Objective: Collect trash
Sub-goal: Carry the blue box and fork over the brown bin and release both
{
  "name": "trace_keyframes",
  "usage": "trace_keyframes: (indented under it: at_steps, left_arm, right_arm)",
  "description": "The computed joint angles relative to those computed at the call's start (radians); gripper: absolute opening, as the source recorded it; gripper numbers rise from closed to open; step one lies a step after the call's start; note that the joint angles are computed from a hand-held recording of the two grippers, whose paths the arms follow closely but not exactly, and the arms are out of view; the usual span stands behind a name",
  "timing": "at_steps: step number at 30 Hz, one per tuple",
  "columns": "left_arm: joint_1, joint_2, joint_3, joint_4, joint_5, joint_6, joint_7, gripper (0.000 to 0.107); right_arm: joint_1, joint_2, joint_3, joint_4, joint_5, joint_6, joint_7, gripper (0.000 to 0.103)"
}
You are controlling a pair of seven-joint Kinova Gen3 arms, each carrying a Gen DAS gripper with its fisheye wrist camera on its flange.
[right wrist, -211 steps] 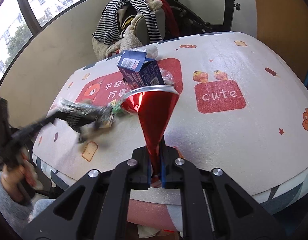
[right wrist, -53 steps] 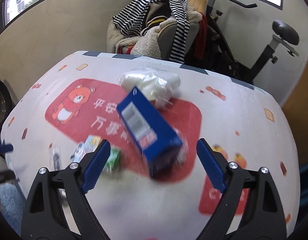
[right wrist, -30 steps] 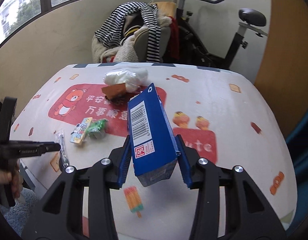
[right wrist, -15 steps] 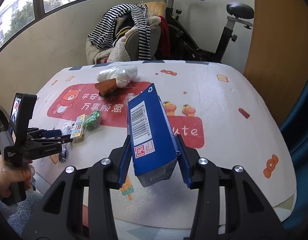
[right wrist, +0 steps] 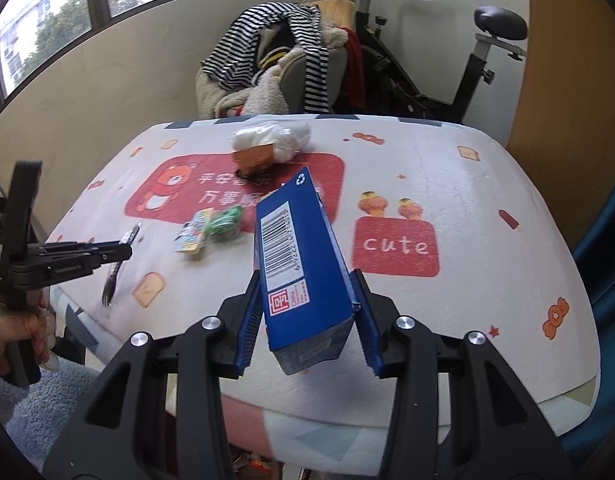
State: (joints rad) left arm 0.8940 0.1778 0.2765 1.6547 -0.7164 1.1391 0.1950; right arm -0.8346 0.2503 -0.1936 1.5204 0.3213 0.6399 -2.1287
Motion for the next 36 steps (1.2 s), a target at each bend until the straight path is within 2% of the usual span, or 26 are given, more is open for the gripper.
trace_keyframes:
  at_steps: [9, 18, 29, 36]
  left_arm:
    - [0.123, -0.034, 0.086, -0.03, -0.075, 0.12, 0.084, 0.013]
    - [0.238, -0.022, 0.129, -0.02, -0.109, 0.182, 0.192, 0.013]
    - [0.296, -0.015, 0.135, 0.013, -0.123, 0.173, 0.285, 0.013]
    - [0.309, -0.013, 0.136, 0.029, -0.127, 0.161, 0.316, 0.013]
  right_arm:
    - [-0.046, -0.037, -0.043, 0.008, -0.011, 0.057, 0.002, 0.045]
    - [-0.107, -0.047, -0.095, 0.024, -0.021, 0.137, 0.017, 0.045]
    - [-0.183, -0.035, -0.128, 0.077, -0.05, 0.166, 0.022, 0.045]
    - [-0.181, -0.027, -0.139, 0.091, -0.101, 0.166, 0.054, 0.044]
